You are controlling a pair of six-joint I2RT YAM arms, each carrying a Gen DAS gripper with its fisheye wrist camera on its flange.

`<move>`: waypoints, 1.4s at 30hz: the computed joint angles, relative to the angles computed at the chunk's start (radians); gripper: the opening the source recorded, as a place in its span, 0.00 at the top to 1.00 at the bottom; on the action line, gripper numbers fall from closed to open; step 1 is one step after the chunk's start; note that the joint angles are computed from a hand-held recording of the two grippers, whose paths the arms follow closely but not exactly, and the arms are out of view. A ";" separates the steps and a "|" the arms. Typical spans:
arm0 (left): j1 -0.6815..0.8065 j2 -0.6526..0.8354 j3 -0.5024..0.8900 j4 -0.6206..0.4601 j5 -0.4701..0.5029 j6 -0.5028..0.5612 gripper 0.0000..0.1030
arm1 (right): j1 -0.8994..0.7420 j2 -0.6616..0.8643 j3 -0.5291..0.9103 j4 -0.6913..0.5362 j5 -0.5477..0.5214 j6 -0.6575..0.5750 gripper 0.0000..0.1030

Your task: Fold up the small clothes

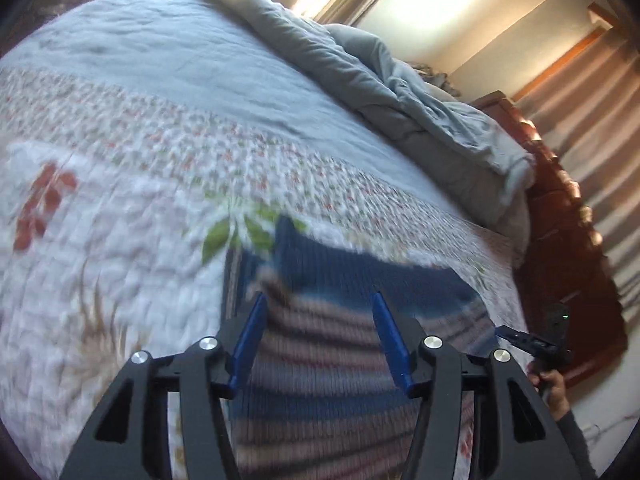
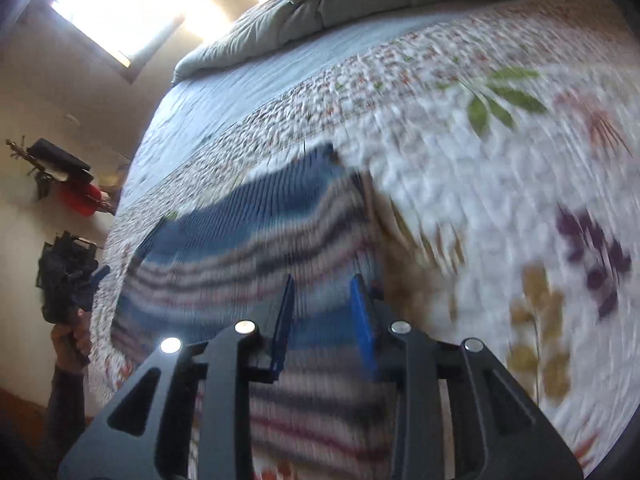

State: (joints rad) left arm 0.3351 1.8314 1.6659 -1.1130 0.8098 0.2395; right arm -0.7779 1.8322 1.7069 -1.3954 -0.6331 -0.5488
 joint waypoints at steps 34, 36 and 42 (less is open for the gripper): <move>0.187 -0.365 -0.482 -0.111 -0.157 0.260 0.35 | -0.118 -0.466 -0.425 0.007 0.014 -0.141 0.57; 0.184 -0.416 -0.495 -0.113 -0.172 0.269 0.27 | -0.046 -0.484 -0.489 0.080 0.047 -0.062 0.57; 0.156 -0.467 -0.474 -0.123 -0.302 0.276 0.21 | 0.060 -0.494 -0.630 0.243 0.205 0.111 0.57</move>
State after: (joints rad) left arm 0.4915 1.3645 1.1917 -1.2356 0.5077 0.5156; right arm -0.7176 1.3383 1.0765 -1.1520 -0.4277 -0.4378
